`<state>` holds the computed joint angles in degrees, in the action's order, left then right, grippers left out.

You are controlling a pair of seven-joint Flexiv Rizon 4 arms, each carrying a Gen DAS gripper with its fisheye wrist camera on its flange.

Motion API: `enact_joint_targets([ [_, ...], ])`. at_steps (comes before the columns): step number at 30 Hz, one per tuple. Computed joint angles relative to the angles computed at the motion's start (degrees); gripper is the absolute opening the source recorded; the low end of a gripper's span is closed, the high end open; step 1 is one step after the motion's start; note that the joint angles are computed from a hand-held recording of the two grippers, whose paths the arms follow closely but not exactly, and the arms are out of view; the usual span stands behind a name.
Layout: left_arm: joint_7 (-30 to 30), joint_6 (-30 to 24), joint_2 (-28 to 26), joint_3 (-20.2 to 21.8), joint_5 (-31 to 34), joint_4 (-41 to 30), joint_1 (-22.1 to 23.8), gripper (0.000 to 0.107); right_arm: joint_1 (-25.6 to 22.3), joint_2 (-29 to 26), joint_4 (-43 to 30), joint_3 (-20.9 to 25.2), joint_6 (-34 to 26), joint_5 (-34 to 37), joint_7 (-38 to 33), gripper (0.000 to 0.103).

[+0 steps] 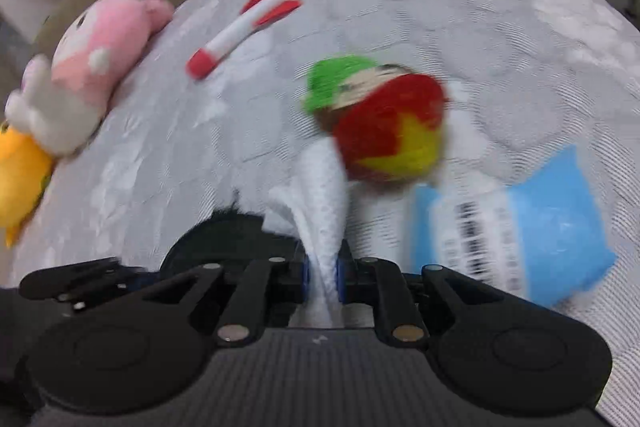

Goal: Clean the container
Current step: 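Wipe the knee pad's black back with the right gripper while the left gripper holds it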

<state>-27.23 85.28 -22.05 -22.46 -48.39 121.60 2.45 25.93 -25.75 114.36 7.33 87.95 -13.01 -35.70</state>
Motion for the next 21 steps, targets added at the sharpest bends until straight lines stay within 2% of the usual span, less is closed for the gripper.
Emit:
enact_joint_targets([
  [3,3.83,14.45,-1.29,-4.01,2.76,1.28,2.18,0.042,-0.12,0.62,0.98,-0.51,1.23,1.23,1.23,0.014],
  [4,4.64,17.27,-1.28,-4.0,5.01,1.67,2.37,0.044,0.89,0.91,1.42,-1.8,1.54,0.77,1.87,0.014],
  [5,4.88,17.31,-0.68,-3.02,6.2,1.82,1.97,0.048,1.98,1.15,1.83,-3.15,1.83,0.15,2.49,0.014],
  [6,4.5,16.43,-0.27,-1.42,6.61,1.59,0.79,0.051,3.1,1.4,2.26,-4.57,2.13,-0.56,3.15,0.014],
  [8,2.44,13.45,0.68,2.87,6.73,1.28,-2.62,0.07,6.56,2.19,3.54,-8.83,2.99,-2.96,4.67,0.014],
  [9,0.89,11.0,1.42,4.09,6.65,1.47,-3.36,0.071,8.23,2.55,4.0,-10.89,3.18,-4.24,5.43,0.014],
  [11,-1.82,4.49,3.48,3.41,5.64,2.48,-1.85,0.087,9.82,3.27,4.89,-12.98,3.46,-6.04,6.44,0.014],
  [12,-3.2,0.93,4.46,2.68,5.01,2.95,-0.61,0.092,9.77,3.73,5.44,-12.93,3.72,-6.35,6.78,0.014],
  [13,-5.07,-2.23,4.88,3.69,4.8,2.83,-0.9,0.096,8.75,4.09,5.82,-11.71,4.06,-6.07,6.78,0.014],
  [15,-8.29,-8.02,5.37,6.09,3.88,2.36,-2.0,0.097,6.29,4.91,6.81,-8.58,5.22,-4.52,6.84,0.014],
  [17,-9.06,-11.19,5.52,6.98,0.66,2.03,-2.53,0.097,6.24,5.5,7.93,-8.16,7.08,-3.38,7.57,0.014],
  [21,-1.53,-16.9,7.37,5.39,-13.76,3.04,-2.16,0.097,6.79,5.93,8.86,-8.1,8.37,-2.86,5.84,0.014],
])
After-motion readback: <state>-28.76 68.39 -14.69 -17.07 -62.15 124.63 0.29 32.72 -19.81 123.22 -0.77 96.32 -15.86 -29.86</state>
